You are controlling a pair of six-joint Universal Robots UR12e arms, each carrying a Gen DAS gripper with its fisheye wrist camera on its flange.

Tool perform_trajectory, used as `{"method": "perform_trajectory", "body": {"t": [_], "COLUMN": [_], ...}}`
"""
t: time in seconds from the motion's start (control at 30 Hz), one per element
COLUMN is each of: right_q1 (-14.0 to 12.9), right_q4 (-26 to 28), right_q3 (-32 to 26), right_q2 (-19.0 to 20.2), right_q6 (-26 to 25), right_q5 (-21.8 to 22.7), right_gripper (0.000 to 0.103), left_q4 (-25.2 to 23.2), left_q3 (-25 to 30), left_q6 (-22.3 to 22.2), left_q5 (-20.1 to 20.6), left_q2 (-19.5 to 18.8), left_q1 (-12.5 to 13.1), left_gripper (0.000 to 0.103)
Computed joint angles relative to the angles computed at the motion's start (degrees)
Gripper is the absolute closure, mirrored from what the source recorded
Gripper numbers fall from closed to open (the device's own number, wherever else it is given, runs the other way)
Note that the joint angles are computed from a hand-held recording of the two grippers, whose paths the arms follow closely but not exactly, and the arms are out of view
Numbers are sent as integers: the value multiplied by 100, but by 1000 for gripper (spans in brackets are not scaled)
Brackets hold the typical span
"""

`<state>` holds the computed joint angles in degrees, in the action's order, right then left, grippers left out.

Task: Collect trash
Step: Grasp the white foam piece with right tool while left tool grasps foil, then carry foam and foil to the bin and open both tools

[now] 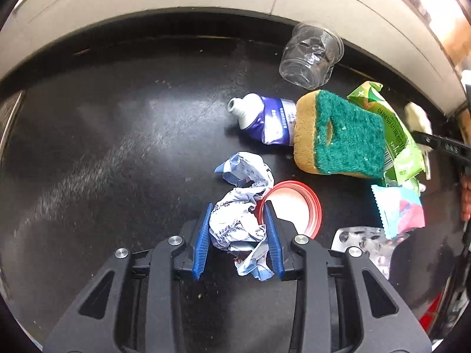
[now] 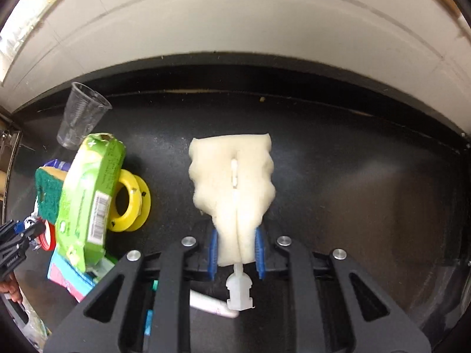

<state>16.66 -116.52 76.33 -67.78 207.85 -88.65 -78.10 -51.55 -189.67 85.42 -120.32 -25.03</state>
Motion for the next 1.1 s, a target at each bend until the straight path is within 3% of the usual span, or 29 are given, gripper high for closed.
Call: {"method": "perform_trajectory", "body": {"t": [0.17,0.3,0.43,0.7,0.9,1.1], "right_q1": [65,16,-35,15,118,615], "right_q4": [-162,-299,-419,-515,-691,-648], "right_q3": [273,641,1006,937,335,-1132], "right_q2": [-315,-580,-849,-788,-461,428], "right_q6": [254,314,350,290,-94,-1096], "right_q5": [-146,-161,-108,-132,13,739], "right_gripper": [83,83,83,83,83,83], "left_q4": [356,602,682,729,648,936], "left_q3": [-374,-551,-673,-1181,-1533,-2313], "left_q6": [-44,39,-283,-647,-1149,-2024], "left_q5": [-114,207,15,279,500,950], "left_q2": [239,354,461,931,1340,1986], "left_q1": [87,19,-35,-41,-8,146], "left_gripper": [69,67,68,69,69,69]}}
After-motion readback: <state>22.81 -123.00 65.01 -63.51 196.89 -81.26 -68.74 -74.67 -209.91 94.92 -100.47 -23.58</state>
